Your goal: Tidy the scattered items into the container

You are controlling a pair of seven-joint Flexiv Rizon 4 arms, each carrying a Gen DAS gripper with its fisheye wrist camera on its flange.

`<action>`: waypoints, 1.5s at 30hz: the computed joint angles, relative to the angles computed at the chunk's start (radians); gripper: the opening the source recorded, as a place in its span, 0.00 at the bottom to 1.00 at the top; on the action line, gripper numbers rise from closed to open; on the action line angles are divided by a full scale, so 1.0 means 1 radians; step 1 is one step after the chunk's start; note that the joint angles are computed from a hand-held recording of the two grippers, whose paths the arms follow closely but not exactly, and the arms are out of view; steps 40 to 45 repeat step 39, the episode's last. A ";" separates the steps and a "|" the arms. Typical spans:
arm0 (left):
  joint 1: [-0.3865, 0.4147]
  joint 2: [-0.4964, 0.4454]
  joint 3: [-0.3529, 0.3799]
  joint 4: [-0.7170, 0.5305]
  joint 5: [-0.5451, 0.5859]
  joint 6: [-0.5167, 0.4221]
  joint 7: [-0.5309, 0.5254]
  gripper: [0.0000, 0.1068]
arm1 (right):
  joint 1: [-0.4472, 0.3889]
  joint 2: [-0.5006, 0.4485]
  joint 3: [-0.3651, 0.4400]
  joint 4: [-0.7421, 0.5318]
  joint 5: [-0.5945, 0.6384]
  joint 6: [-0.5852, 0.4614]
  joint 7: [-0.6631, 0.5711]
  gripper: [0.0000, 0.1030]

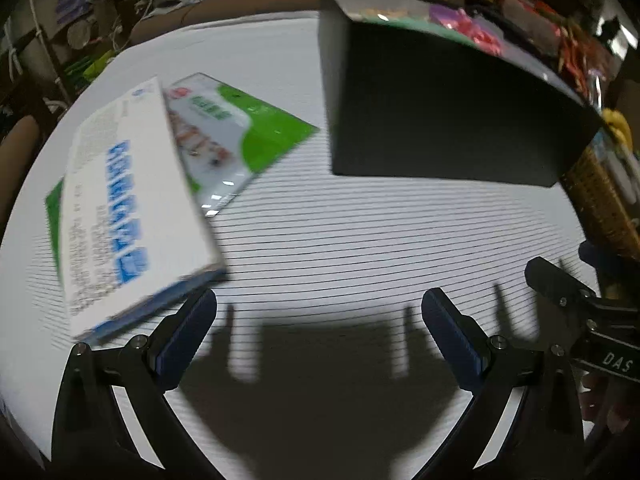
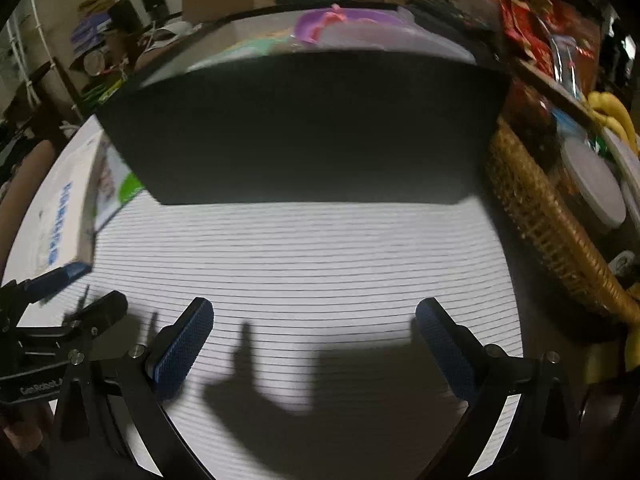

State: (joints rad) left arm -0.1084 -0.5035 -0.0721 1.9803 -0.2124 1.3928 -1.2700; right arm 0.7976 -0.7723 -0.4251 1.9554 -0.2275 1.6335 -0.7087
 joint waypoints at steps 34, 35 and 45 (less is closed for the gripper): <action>-0.024 -0.113 -0.006 -0.024 0.041 0.209 -0.073 0.96 | 0.131 -0.126 -0.146 0.004 0.162 0.064 -0.043 1.00; -0.028 -0.114 -0.002 -0.025 0.042 0.209 -0.073 0.96 | 0.130 -0.127 -0.145 0.001 0.161 0.063 -0.043 1.00; -0.018 -0.120 -0.010 -0.031 0.039 0.208 -0.066 0.96 | 0.129 -0.128 -0.145 0.001 0.162 0.063 -0.044 1.00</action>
